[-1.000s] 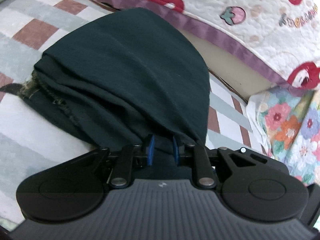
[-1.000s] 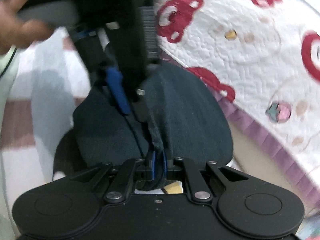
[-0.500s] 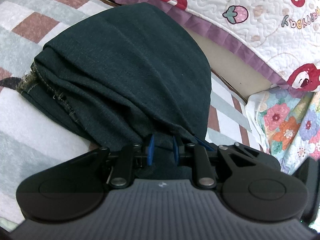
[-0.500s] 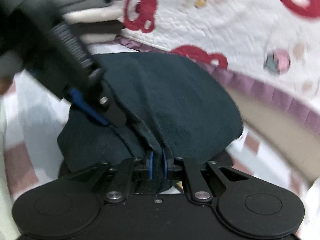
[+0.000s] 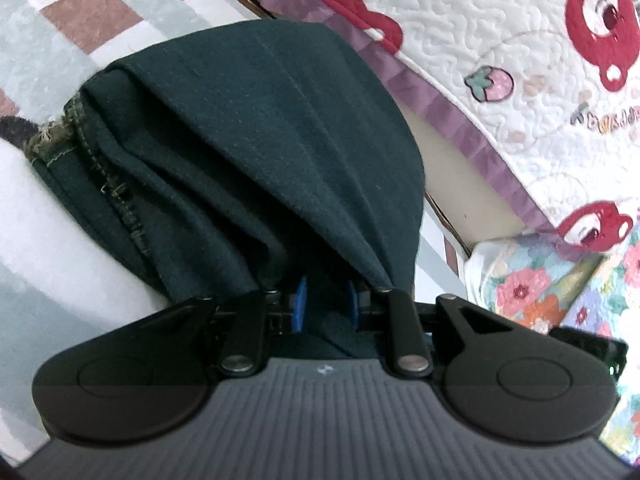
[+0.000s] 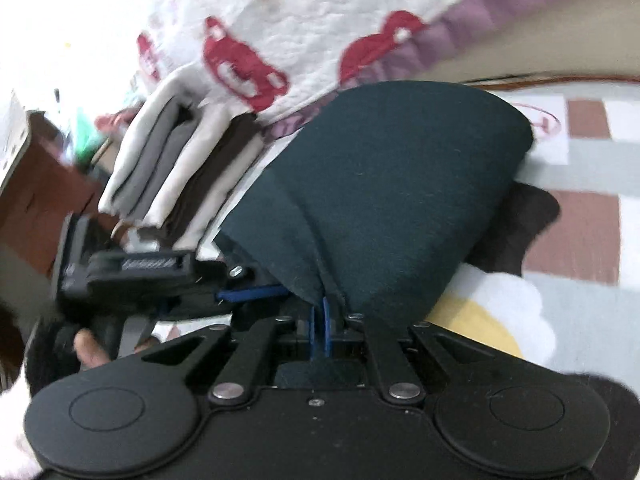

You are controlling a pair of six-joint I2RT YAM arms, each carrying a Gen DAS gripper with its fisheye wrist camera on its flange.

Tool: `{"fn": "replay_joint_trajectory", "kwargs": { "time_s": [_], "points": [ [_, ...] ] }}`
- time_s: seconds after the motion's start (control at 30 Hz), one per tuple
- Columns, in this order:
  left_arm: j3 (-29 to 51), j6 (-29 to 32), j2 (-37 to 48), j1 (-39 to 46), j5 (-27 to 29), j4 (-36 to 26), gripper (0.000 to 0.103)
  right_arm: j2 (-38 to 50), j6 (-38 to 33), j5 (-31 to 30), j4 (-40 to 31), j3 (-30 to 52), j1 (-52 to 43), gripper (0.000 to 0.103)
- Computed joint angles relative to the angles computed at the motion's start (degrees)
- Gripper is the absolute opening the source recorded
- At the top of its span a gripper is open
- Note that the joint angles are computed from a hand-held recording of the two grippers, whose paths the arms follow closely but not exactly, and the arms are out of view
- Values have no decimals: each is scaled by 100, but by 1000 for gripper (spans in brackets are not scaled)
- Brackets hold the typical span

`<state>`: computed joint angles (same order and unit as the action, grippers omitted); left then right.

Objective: Fold clothes

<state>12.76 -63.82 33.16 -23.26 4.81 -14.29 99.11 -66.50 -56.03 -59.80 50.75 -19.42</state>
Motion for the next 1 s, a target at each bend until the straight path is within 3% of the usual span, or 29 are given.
{"fn": "replay_joint_trajectory", "kwargs": {
  "time_s": [0.07,0.1,0.17,0.2,0.23,0.3,0.33,0.4,0.47,0.57,0.6,0.67,0.73,0.8,0.87,0.93,1.0],
  "points": [
    [-41,-50,-110,34,-41,8,19,42,-263,67,-68,51,41,8],
    [-43,-28,-118,64,-40,11,18,396,-673,46,-436,316,46,9],
    [-41,43,-53,148,21,76,18,1578,-1685,155,-2161,1043,161,3],
    [-41,77,21,192,78,148,18,1831,-1734,241,-2620,1136,246,3],
    [-41,111,96,235,135,220,18,1796,-2088,533,-2567,946,428,0],
    [-52,144,-119,328,180,35,19,975,-2036,786,-1670,108,725,3],
    [-63,149,-291,406,236,-107,19,765,-1893,650,-1668,-68,548,3],
    [-77,206,-781,577,415,-485,21,1005,-2440,399,-2290,-24,-49,7],
    [-90,252,-1228,736,715,-778,23,932,-2598,366,-2426,27,-624,10],
    [-230,111,-1584,875,1249,-567,36,985,-2186,356,-2227,418,-1053,12],
    [-270,95,-1587,866,1383,-389,38,896,-1559,289,-1795,477,-1124,23],
    [-214,300,-1187,667,1400,19,43,937,-445,131,-1098,542,-1200,33],
    [-50,553,-286,274,1097,444,56,1089,630,-91,-370,577,-1231,34],
    [116,761,634,-3,879,923,56,1144,1579,-197,382,542,-1067,47],
    [175,904,1180,-130,815,1458,52,1395,2139,-307,687,731,-848,48],
    [417,1327,1579,-233,934,1444,2,1483,3187,-480,1408,696,-426,54],
    [636,1638,1491,-716,261,934,2,1486,4148,-476,2061,618,-86,58]
  ]
}}
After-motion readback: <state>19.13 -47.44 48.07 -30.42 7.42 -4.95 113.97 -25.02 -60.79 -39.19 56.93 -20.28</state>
